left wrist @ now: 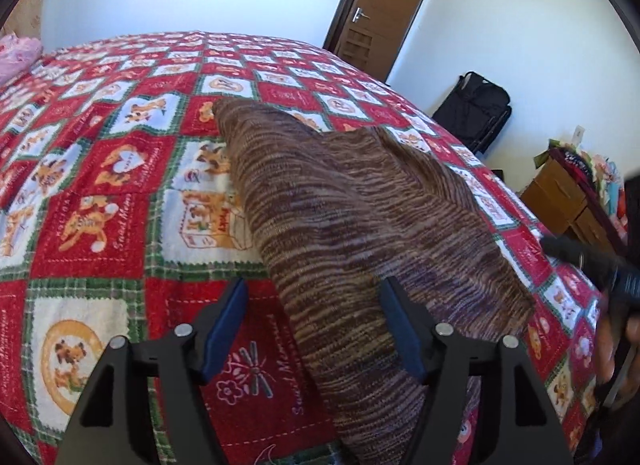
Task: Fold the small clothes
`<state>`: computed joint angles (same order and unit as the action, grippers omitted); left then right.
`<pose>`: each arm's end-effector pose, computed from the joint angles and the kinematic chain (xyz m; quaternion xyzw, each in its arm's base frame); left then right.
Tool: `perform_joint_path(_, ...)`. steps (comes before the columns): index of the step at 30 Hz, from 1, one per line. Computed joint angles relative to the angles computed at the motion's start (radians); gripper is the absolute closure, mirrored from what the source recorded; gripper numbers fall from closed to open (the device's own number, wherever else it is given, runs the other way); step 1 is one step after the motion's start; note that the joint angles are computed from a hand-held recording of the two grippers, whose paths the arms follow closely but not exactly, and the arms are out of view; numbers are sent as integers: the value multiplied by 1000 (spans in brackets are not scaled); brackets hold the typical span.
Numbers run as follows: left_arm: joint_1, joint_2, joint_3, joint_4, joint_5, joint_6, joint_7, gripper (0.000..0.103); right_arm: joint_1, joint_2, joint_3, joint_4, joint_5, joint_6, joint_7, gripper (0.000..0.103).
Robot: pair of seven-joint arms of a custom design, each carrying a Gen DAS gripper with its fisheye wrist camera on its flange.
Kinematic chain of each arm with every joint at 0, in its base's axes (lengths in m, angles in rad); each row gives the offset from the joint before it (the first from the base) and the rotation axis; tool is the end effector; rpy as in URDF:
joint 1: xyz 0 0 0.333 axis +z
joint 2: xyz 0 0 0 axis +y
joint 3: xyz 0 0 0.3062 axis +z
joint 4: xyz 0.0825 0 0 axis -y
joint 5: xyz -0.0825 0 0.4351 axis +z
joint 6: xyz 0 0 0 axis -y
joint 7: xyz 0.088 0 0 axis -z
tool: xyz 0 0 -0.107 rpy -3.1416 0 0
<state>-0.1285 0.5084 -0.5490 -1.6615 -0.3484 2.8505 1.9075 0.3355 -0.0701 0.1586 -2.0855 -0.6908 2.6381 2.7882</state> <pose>0.6377 -0.4113 0.3949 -0.4440 0.7992 -0.4045 0.0244 0.5380 0.3099 0.4900 -0.5809 0.7193 -0.2305 0.3035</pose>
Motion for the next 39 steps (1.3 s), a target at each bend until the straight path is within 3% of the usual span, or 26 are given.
perform_joint_path(5, 57, 9, -59, -10, -79, -1, 52, 26, -6, 204, -49, 188, 279, 158, -232, 40)
perform_joint_path(7, 49, 0, -50, -22, -82, 14, 49, 21, 0, 273, -59, 261, 349, 160, -304, 40)
perform_joint_path(9, 36, -13, -38, -37, -72, 38, 42, 16, 11, 358, -78, 362, 393, 96, -338, 41)
perform_joint_path(10, 36, -15, -38, -41, -69, 43, 42, 14, 8, 397, -79, 403, 435, 76, -365, 45)
perform_joint_path(12, 36, -14, -39, -42, -63, 45, 37, 11, 14, 457, -89, 476, 484, 10, -413, 66)
perform_joint_path(13, 41, -11, -44, -39, -64, 40, 39, 11, 37, 469, -116, 489, 468, -8, -393, 91)
perform_joint_path(15, 57, -6, -59, -37, -78, 32, 48, 11, 75, 447, -156, 454, 450, 44, -373, 96)
perform_joint_path(18, 72, -3, -75, -37, -99, 31, 66, 11, 180, 393, -256, 411, 260, 66, -262, 96)
perform_joint_path(21, 36, -9, -39, -33, -65, 23, 46, 6, 212, 355, -288, 398, 110, 9, -138, 96)
perform_joint_path(22, 10, -13, -13, -31, -35, 19, 27, 3, 195, 365, -275, 412, 120, -16, -145, 96)
perform_joint_path(24, -45, -22, 44, -27, 34, 13, -21, 1, 124, 418, -218, 462, 258, -77, -241, 96)
perform_joint_path(25, -61, -24, 61, -26, 63, 12, -36, 0, 105, 433, -204, 471, 304, -89, -269, 91)
perform_joint_path(26, -70, -26, 70, -29, 83, 13, -48, 0, 100, 437, -204, 468, 321, -97, -273, 80)
perform_joint_path(28, -71, -29, 73, -34, 105, 18, -63, 0, 134, 399, -245, 416, 249, -59, -170, 59)
perform_joint_path(32, -45, -24, 47, -34, 102, 15, -60, 0, 179, 305, -264, 321, 44, 52, 22, 57)
perform_joint_path(34, -38, -22, 39, -34, 101, 16, -58, 0, 165, 272, -233, 276, 18, 177, -14, 57)
perform_joint_path(35, -33, -19, 34, -32, 97, 16, -55, 0, 131, 268, -178, 262, 96, 217, -132, 57)
perform_joint_path(36, -27, -19, 27, -32, 92, 16, -50, 0, 109, 273, -136, 264, 172, 201, -242, 57)
perform_joint_path(37, -23, -16, 23, -30, 88, 15, -49, 0, 122, 285, -128, 285, 207, 130, -310, 57)
perform_joint_path(39, -10, -21, 11, -39, 73, 20, -42, 0, 169, 317, -155, 333, 209, -92, -313, 57)
